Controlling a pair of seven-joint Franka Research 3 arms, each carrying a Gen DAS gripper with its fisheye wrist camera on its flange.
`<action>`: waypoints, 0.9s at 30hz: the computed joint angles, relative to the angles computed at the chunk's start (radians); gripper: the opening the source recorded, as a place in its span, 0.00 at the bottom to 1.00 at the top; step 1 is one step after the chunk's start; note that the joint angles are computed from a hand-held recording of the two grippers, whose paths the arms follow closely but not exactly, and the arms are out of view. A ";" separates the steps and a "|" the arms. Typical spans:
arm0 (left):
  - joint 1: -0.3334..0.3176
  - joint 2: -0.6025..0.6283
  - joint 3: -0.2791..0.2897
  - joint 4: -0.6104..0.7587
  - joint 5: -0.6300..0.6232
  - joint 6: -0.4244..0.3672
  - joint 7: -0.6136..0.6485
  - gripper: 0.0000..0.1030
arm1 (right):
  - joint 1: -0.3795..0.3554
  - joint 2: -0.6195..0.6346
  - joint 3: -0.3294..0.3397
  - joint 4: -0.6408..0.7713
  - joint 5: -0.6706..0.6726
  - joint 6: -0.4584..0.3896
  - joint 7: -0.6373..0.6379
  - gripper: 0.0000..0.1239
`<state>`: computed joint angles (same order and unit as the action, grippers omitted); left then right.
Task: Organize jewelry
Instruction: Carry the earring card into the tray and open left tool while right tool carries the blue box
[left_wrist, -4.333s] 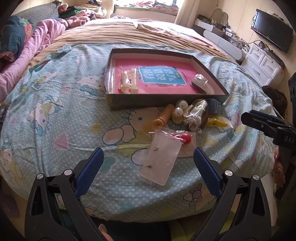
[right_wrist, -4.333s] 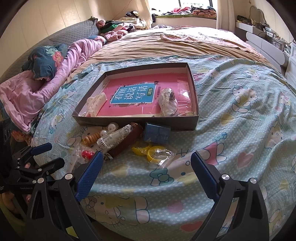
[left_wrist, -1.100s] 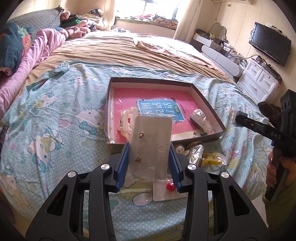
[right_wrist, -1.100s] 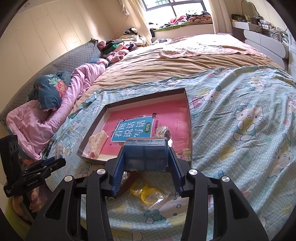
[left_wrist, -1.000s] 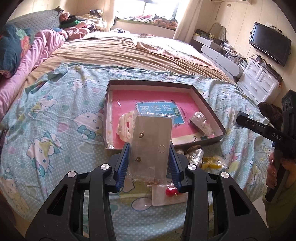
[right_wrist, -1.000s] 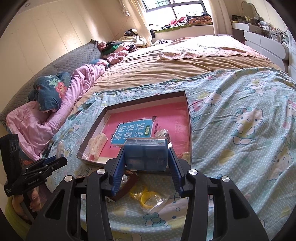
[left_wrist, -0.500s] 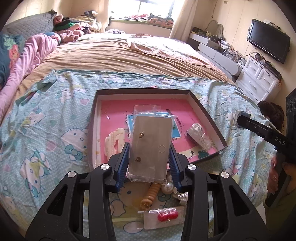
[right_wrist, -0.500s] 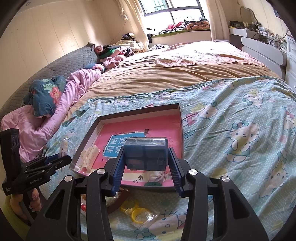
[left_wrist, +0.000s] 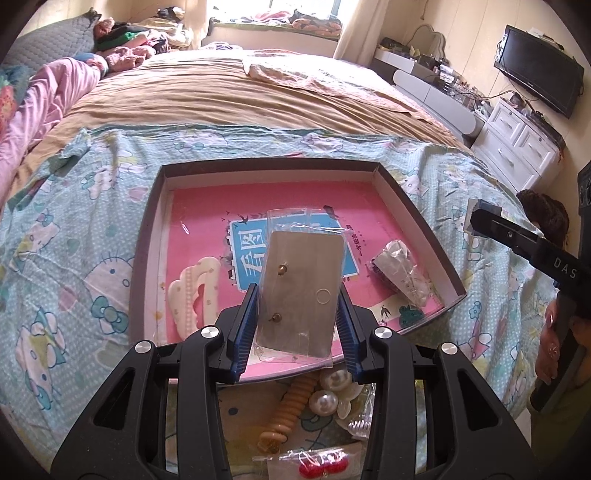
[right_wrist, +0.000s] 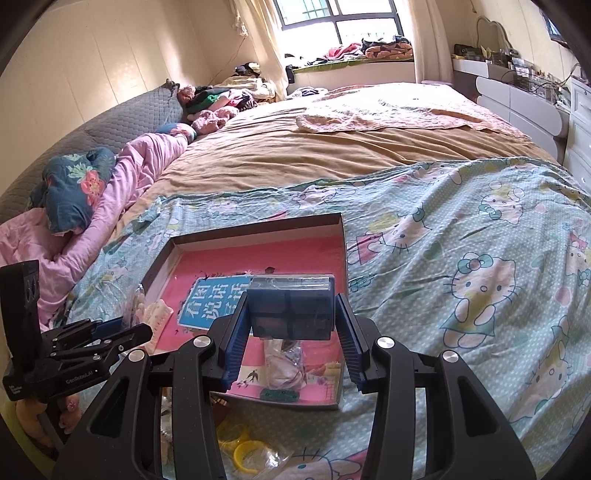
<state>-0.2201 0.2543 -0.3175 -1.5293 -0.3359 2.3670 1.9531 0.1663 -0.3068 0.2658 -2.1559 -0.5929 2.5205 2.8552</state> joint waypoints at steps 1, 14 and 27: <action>-0.004 0.009 0.001 0.008 0.010 -0.004 -0.005 0.31 | 0.001 0.009 -0.002 0.004 0.005 0.000 -0.005 0.35; -0.023 0.081 -0.004 0.063 0.091 -0.024 -0.045 0.31 | 0.036 0.081 -0.039 0.030 0.032 -0.008 -0.025 0.35; -0.032 0.117 -0.006 0.095 0.144 -0.028 -0.070 0.32 | 0.068 0.126 -0.069 0.053 0.032 -0.025 -0.022 0.35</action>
